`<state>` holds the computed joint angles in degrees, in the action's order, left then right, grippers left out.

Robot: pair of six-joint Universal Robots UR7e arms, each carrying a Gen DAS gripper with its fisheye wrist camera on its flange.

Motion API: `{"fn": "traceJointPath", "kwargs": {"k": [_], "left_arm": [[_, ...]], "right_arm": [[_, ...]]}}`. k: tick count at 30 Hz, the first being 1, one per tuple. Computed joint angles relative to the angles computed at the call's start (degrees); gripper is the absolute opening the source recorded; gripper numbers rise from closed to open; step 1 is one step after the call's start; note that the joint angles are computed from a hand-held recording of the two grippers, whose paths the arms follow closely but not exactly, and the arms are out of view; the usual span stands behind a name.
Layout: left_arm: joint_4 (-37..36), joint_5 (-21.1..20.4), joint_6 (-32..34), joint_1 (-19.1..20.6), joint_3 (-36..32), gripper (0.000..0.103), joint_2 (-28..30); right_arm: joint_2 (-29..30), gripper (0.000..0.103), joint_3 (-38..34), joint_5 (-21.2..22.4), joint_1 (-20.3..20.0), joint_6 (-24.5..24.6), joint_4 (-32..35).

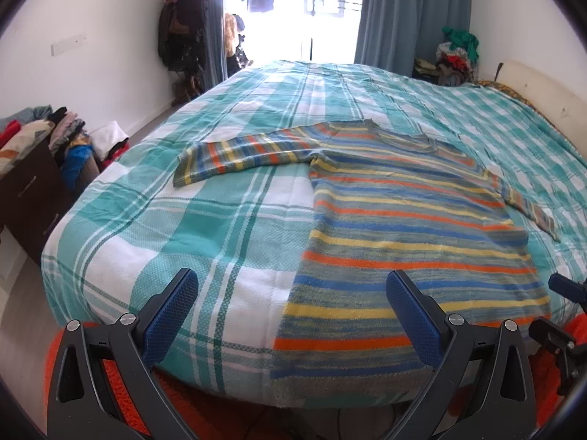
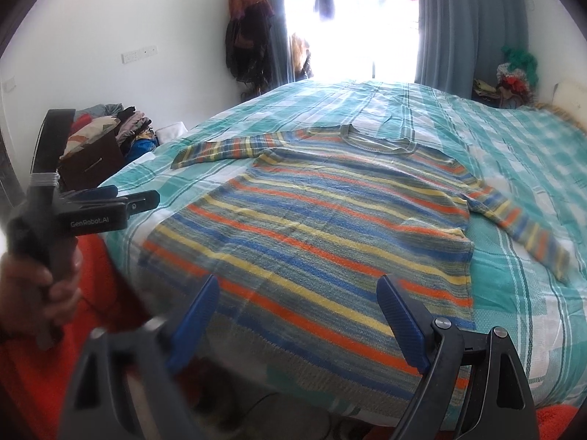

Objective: Fold small clothes

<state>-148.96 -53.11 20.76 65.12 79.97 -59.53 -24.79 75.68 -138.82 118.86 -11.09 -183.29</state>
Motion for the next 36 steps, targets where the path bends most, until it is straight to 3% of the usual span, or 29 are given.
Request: {"fn": "traceJointPath", "kwargs": {"k": [3, 10, 12, 15, 17, 18, 20, 21, 23, 27, 30, 31, 32, 33, 36], "left_arm": [[-0.26, -0.83, -0.06, -0.65, 0.44, 0.102, -1.28], [8.46, -7.91, -1.85, -0.48, -9.25, 0.102, 2.13], [8.07, -7.63, -1.24, -0.11, -12.2, 0.102, 4.72], [7.48, -7.11, -2.37, 0.97, -14.92, 0.102, 7.52], [7.0, -6.0, -3.63, 1.68, -15.04, 0.102, 8.28], [6.47, -5.58, -3.97, 2.07, -14.34, 0.102, 8.18], [4.92, -4.13, -3.87, 2.83, -12.25, 0.102, 7.62], [4.49, -2.98, -3.63, 3.11, -11.16, 0.102, 7.3], [5.96, -0.95, -3.5, 3.57, -10.33, 0.102, 6.88], [6.03, -0.22, -3.56, 3.91, -10.56, 0.102, 6.91], [6.89, 0.4, -3.55, 4.15, -11.1, 0.102, 7.46], [7.48, 0.41, -3.64, 4.24, -11.2, 0.102, 7.54], [8.1, 0.42, -3.7, 4.28, -11.35, 0.102, 7.61], [8.38, 0.33, -3.68, 4.27, -11.36, 0.102, 7.59], [7.02, -0.42, -2.74, 4.16, -10.89, 0.102, 7.32]], "right_arm": [[-2.6, 0.087, 2.94, 3.11, -1.89, 7.38, 2.41], [-11.95, 0.087, 12.12, 6.17, -6.25, 16.5, -9.5], [-16.16, 0.087, 14.8, 4.57, -8.61, 18.48, -12.48], [-21.98, 0.087, 17.49, -1.11, -13.03, 19.3, -18.35], [-26.35, 0.085, 18.65, -5.05, -16.6, 23.83, -14.45], [-29.06, 0.083, 19.63, -4.12, -18.68, 27.89, -10.26], [-33.79, 0.072, 22.14, 3.25, -23.05, 34.13, -5.33], [-35.08, 0.071, 22.55, 6.06, -24.67, 36.23, -3.45], [-36.01, 0.066, 21.99, 8.92, -26.67, 37.88, 0.34], [-35.14, 0.062, 18.42, 10.12, -28.81, 40.53, 10.23], [-34.06, 0.062, 17.5, 10.04, -29.43, 41.82, 9.32], [-33.91, 0.053, 17.11, 10.89, -29.6, 41.58, 9.64], [-33.88, 0.019, 16.49, 11.17, -29.59, 40.93, 11.66], [-33.75, 0.005, 15.24, 9.04, -29.32, 41.49, 16.06], [-32.91, 0.006, 13.4, 3.7, -27.43, 44.36, 17.99]]}}
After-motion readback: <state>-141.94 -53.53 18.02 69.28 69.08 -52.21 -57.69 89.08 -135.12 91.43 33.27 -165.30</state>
